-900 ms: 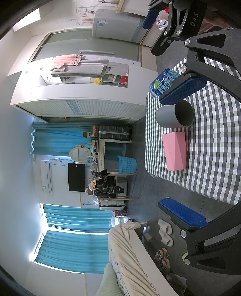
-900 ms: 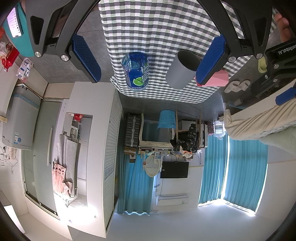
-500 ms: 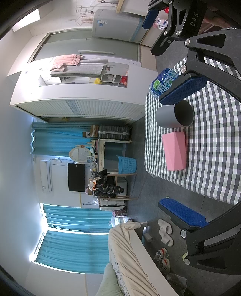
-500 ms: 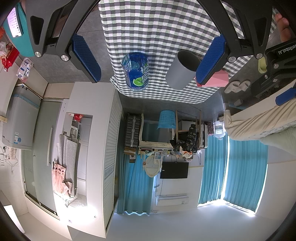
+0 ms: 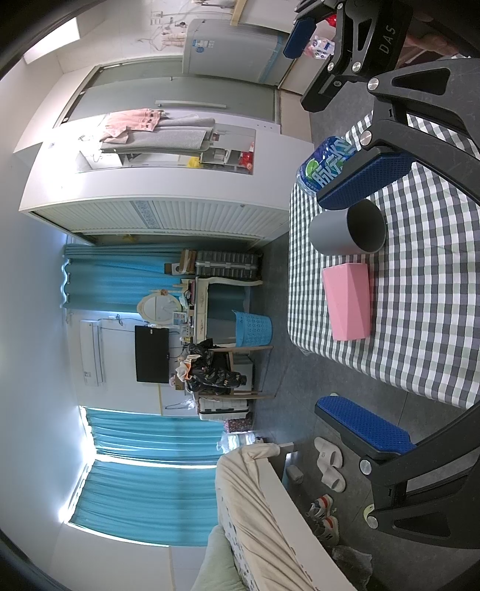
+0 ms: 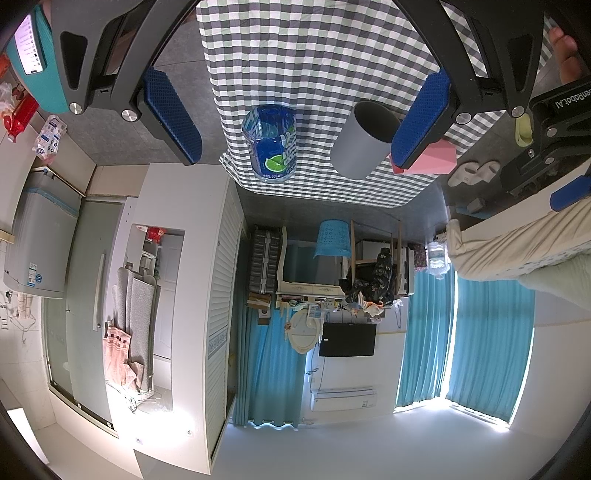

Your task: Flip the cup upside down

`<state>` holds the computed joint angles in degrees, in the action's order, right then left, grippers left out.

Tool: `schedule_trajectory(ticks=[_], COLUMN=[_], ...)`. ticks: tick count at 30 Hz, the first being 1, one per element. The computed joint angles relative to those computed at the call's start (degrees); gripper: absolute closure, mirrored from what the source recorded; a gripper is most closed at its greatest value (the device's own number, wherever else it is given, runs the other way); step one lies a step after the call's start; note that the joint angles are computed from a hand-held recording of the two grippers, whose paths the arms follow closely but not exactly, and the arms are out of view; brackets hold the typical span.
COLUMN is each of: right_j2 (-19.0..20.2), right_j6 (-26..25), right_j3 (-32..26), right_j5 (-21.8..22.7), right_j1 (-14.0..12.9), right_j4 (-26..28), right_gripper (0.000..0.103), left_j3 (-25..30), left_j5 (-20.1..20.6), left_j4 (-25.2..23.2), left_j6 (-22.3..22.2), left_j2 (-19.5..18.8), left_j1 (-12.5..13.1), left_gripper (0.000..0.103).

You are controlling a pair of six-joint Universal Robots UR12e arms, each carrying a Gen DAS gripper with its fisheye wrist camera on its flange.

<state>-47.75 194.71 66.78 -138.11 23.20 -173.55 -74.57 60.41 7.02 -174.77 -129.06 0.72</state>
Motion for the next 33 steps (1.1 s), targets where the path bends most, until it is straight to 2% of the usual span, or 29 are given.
schedule_trajectory(ticks=[24,26,29,33], right_j2=[0.63,0.55,0.75,1.52], right_j6=[-0.72,-1.28,-3.08,-8.11], right_j3=[0.04,-0.16,-0.98,-3.96], right_j5=[1.28,2.75,6.56,14.64], right_j1=[-0.1,-0.26,-0.72,-1.75], right_j4=[-0.07,0.96,3.04,7.74], right_gripper=[0.0,0.0,0.0,0.0], left_j3=[0.45,0.93,2.17,4.49], left_j5=[0.74,1.68,5.19,8.94], left_j4=[-0.3,-1.08,-3.64,-9.51], left_j6=[-0.7,-1.18,-1.38,-3.71], left_j2=[-0.32,-0.51,-0.97,-1.78], left_j1=[0.08,0.25,0.27,0.8], left_gripper=[0.0,0.0,0.0,0.0])
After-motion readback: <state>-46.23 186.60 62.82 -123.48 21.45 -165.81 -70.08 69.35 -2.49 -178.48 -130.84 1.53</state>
